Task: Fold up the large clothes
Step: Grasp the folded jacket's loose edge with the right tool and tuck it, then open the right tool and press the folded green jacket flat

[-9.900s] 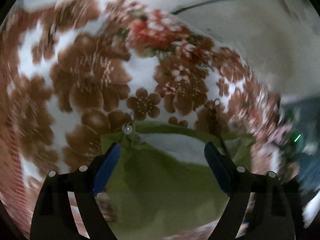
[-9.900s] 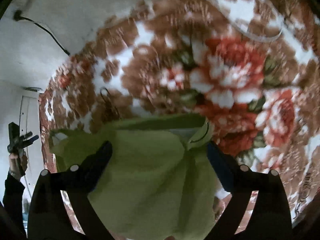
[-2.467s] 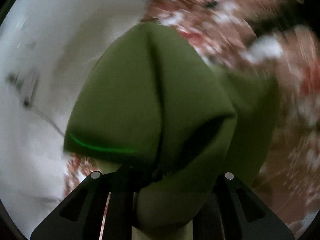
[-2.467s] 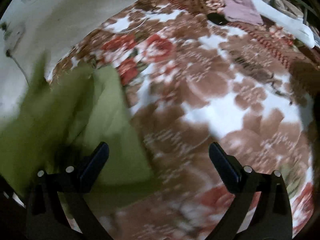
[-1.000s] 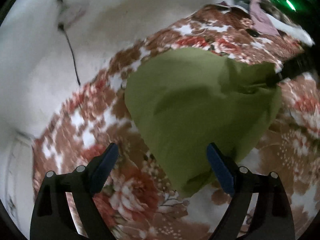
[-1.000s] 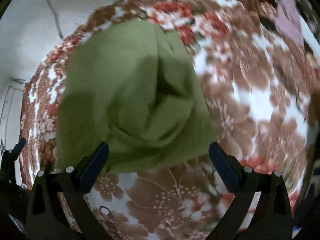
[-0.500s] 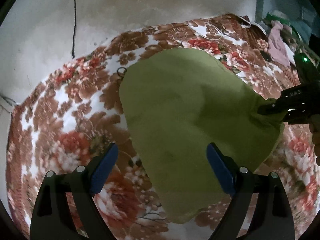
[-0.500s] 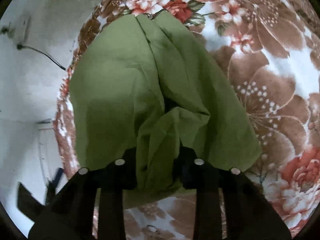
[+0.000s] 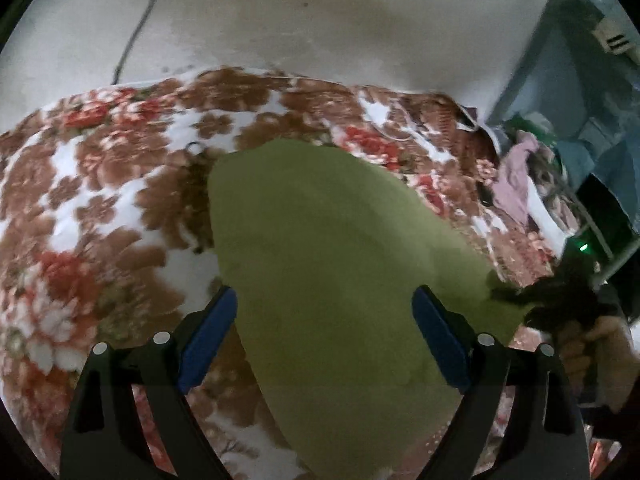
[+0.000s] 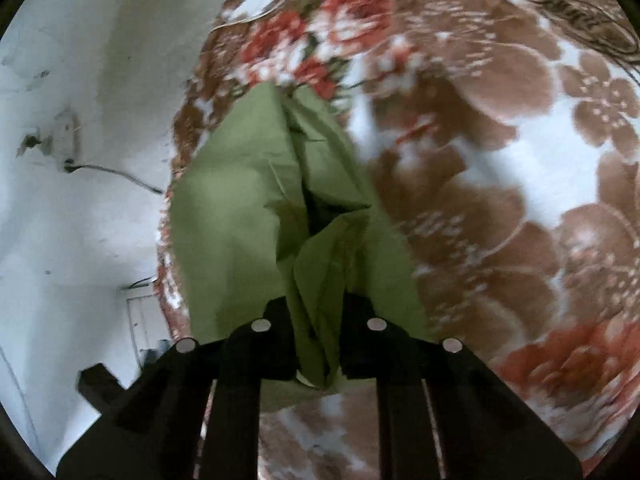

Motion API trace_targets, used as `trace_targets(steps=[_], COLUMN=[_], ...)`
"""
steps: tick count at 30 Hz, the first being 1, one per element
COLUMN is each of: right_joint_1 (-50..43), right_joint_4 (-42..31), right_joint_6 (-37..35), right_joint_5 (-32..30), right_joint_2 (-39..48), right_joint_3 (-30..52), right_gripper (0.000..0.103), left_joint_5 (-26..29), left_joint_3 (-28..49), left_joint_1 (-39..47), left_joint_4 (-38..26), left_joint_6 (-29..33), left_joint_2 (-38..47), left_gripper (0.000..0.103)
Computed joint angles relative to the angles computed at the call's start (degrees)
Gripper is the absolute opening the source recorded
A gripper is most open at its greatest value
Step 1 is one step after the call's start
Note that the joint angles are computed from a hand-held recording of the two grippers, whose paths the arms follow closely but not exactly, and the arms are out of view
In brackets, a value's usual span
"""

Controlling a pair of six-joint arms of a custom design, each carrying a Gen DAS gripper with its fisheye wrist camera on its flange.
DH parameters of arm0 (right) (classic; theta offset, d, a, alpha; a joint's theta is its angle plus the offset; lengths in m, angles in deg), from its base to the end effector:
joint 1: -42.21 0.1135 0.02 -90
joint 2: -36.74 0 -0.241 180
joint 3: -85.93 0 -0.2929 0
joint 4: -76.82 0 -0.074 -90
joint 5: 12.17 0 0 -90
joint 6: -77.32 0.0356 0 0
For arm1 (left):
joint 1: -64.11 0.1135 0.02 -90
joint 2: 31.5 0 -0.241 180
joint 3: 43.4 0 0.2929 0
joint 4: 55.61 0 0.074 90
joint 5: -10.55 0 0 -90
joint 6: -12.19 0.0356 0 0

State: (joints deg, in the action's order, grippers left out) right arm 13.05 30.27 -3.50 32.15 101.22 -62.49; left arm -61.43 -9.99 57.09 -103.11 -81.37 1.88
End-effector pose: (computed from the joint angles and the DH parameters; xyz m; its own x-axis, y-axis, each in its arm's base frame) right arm 0.1698 -0.0656 0.0747 -0.8114 0.5804 -0.0685 0.3601 0.5889 0.7236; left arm 0.1818 -0.0335 0.1668 -0.7501 0.0329 -0.6605 0.2777 0.9221 -0.2695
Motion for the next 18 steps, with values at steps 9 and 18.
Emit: trace_targets(steps=[9,18], right_joint_1=[0.5,7.6], right_joint_4=[10.19,-16.56], right_joint_6=[-3.5,-3.11], right_joint_5=[2.6,11.59], right_joint_2=[9.04,-32.13], right_joint_3=[-3.62,-3.3], right_gripper=[0.036,0.084], left_joint_5=[-12.78,-5.84], left_joint_3=[-0.17,1.82], left_joint_1=[-15.26,-5.44], left_joint_4=[5.99,-0.19], left_joint_6=[4.19,7.11], left_joint_2=[5.12,1.31], left_gripper=[0.088,0.088])
